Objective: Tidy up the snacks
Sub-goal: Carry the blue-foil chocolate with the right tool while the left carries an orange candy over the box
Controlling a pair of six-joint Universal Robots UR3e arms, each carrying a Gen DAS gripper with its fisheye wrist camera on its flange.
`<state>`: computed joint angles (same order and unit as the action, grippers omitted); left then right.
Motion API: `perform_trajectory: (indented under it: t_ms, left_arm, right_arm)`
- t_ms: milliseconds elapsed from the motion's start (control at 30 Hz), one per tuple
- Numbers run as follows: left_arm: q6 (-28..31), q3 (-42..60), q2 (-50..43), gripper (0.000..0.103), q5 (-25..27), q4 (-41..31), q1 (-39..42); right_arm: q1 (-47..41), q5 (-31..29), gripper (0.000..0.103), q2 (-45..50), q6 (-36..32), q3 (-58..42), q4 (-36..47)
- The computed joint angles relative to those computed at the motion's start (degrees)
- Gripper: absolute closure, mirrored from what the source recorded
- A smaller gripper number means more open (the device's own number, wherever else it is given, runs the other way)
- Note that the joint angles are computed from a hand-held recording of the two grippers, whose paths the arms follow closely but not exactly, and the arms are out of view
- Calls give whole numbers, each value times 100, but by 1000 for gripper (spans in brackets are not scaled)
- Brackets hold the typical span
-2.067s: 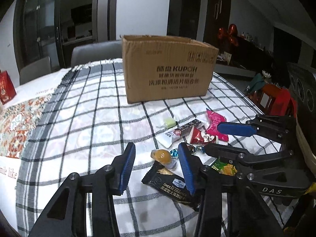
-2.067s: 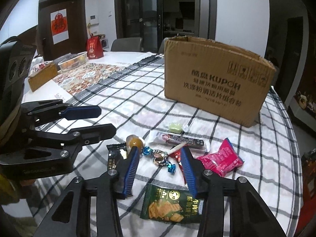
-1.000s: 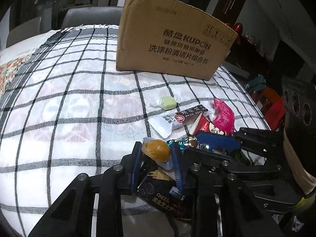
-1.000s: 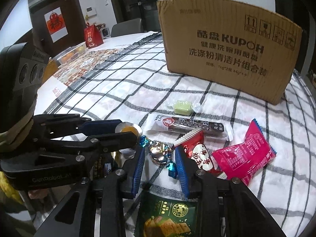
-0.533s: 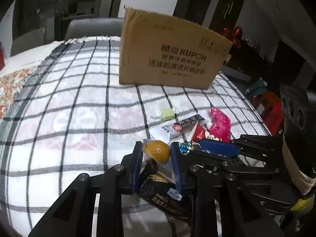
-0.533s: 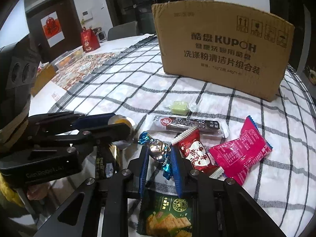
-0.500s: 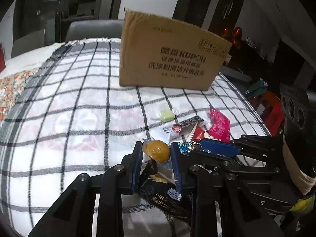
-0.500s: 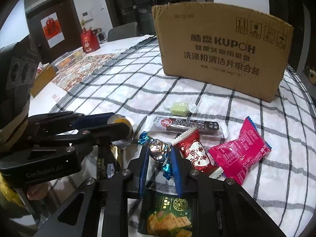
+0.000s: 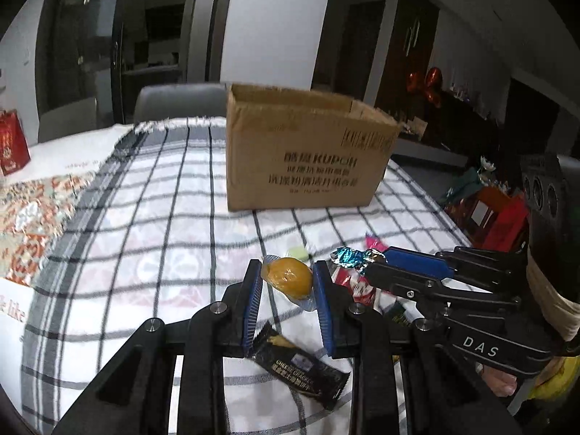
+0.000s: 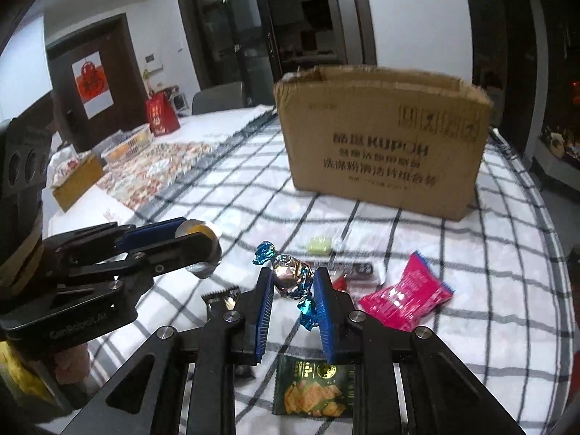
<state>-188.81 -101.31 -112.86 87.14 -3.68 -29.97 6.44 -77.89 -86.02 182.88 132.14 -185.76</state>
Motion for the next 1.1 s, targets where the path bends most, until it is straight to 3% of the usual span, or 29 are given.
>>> perform_trajectory:
  t_ms: [533,633,733,933,1000,1100]
  left_arm:
    - [225,1095,156,75,362,-190,-204]
    - [248,1424,30,75,369,-273,-203]
    - [268,1620,-55,75,379,-359,-210]
    - [245,1210,62,75,425,-265,-255]
    - [234,991,123,75,431,-232,-264]
    - [208,577,259,75,466,-149,-289]
  right_arm:
    - [-241,-224,80,-1122,314,-280,175]
    - [-342,-175,86,-1170,299,-432,301]
    - [-397,-171,86,-1225,305,-456,369]
    - [-518,220,86,-1206,153,-345,755]
    - [-479,298,85,-1128,50,-283,868]
    - [-381,375,72,-1017,-113,-155,1005]
